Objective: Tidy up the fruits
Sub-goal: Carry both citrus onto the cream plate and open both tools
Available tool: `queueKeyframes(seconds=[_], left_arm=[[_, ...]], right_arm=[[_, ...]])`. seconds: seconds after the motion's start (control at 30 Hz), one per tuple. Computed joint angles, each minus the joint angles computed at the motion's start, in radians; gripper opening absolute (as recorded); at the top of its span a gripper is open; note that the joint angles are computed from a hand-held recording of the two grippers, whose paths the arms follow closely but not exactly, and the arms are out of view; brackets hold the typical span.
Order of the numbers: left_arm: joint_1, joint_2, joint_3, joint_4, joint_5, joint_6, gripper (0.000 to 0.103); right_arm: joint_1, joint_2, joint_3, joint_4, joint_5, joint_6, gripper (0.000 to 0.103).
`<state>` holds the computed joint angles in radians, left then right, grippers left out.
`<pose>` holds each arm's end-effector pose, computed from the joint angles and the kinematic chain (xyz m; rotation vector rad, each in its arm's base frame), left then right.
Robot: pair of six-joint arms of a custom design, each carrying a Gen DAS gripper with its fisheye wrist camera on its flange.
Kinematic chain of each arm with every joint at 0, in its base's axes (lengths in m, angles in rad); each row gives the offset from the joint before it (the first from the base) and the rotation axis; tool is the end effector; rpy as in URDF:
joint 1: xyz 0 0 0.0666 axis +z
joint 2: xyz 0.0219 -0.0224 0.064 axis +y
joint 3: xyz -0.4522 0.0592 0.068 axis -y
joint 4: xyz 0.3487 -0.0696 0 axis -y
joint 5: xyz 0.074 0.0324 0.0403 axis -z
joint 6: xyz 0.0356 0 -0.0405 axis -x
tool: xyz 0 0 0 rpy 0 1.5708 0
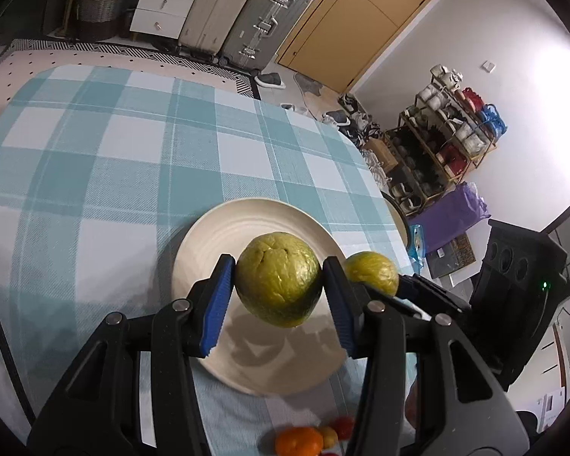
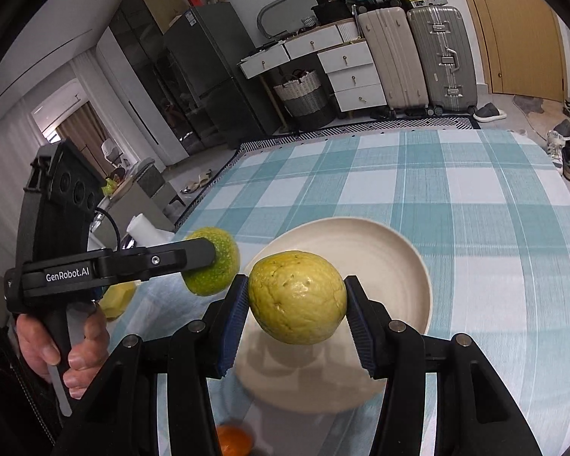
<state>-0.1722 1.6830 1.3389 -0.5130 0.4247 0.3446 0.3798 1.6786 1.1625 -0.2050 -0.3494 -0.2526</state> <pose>0.5274 -0.1070 0.3741 -0.0148 2.4642 -0.7460 0.4804 0.2045 0.3297 -0.3351 2.3227 0.7215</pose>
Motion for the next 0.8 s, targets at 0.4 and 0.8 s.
queueKeyframes(seconds=[0.4, 0.8], left_arm=[[-0.004, 0.156, 0.128, -0.043, 0.009, -0.005, 0.045], [-0.006, 0.216, 0.170, -0.047, 0.051, 0.018, 0.045]], right_arm=[[-0.007, 0.120, 0.078, -0.005, 0.064, 0.037, 0.051], [-0.005, 0.169, 0.120, -0.019, 0.092, 0.060, 0.051]])
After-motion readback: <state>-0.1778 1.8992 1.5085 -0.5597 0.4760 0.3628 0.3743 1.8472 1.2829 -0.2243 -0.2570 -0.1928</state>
